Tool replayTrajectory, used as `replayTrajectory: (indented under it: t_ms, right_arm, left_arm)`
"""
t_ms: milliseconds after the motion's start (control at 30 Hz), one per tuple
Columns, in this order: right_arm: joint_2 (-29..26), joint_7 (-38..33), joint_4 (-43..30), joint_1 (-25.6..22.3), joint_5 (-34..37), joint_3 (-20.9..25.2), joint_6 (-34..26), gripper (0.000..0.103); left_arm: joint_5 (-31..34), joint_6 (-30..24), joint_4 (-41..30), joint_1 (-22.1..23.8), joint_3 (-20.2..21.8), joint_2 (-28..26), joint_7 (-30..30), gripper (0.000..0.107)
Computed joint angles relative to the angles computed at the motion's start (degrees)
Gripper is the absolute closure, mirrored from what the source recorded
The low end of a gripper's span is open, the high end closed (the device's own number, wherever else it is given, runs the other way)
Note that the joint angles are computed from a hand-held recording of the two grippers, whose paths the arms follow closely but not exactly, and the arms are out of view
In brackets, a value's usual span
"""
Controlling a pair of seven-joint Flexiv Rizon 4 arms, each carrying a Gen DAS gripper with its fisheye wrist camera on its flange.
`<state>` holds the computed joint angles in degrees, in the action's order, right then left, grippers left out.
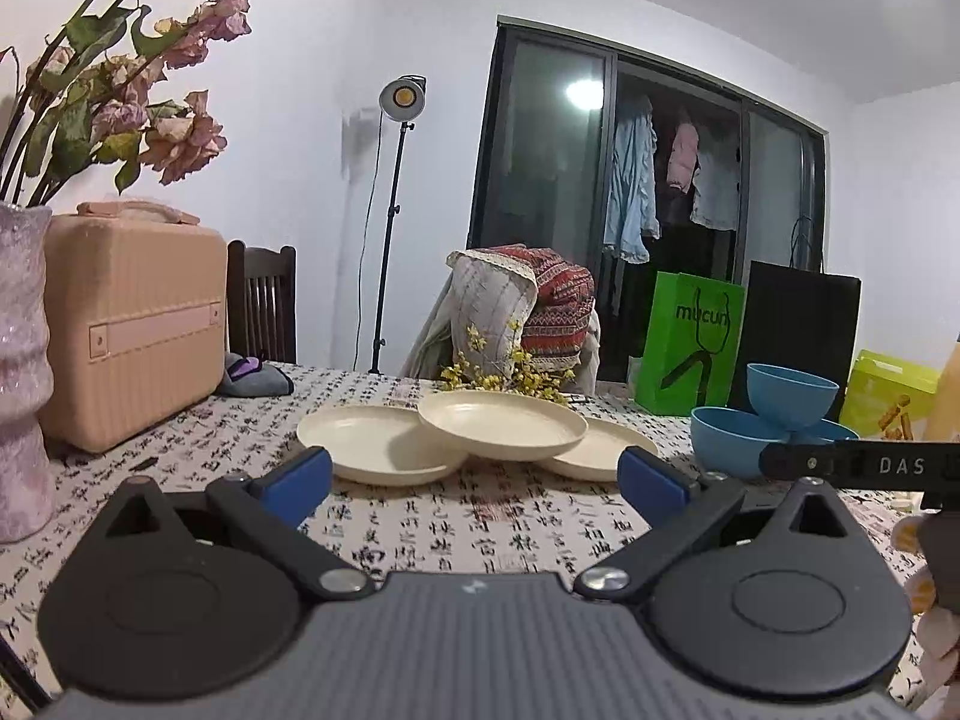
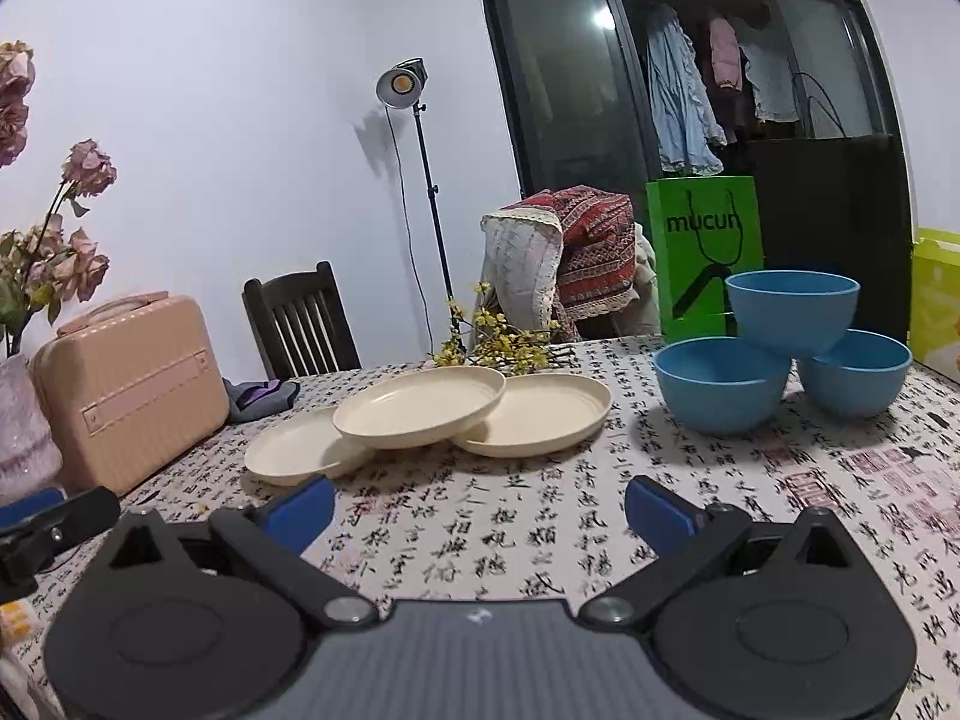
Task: Organize plates and bowls
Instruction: 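Move both grippers toward the rim of the top cream plate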
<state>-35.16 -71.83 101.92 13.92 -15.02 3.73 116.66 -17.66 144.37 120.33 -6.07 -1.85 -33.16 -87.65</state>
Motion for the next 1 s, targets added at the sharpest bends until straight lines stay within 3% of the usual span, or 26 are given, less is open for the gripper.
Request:
replayTrajectory:
  t_ms: [400,667,1000]
  right_arm:
    - [-2.8,1.4,-7.9,1.3,-0.9,-0.5,-5.1,0.0]
    - [-5.4,2.0,-14.3,1.7,-2.2,-0.2,-9.3,0.0]
    - [-10.6,3.1,-25.5,1.5,-4.0,1.7,-16.6,0.0]
  left_arm:
    - [0.0,-6.0,-5.1,1.3,0.7,1.0,2.4,0.004]
    - [-0.7,-13.2,-10.0,2.9,0.2,1.0,3.0,0.004]
    - [-7.1,-20.9,-17.8,1.1,2.6,-1.6,6.0,0.004]
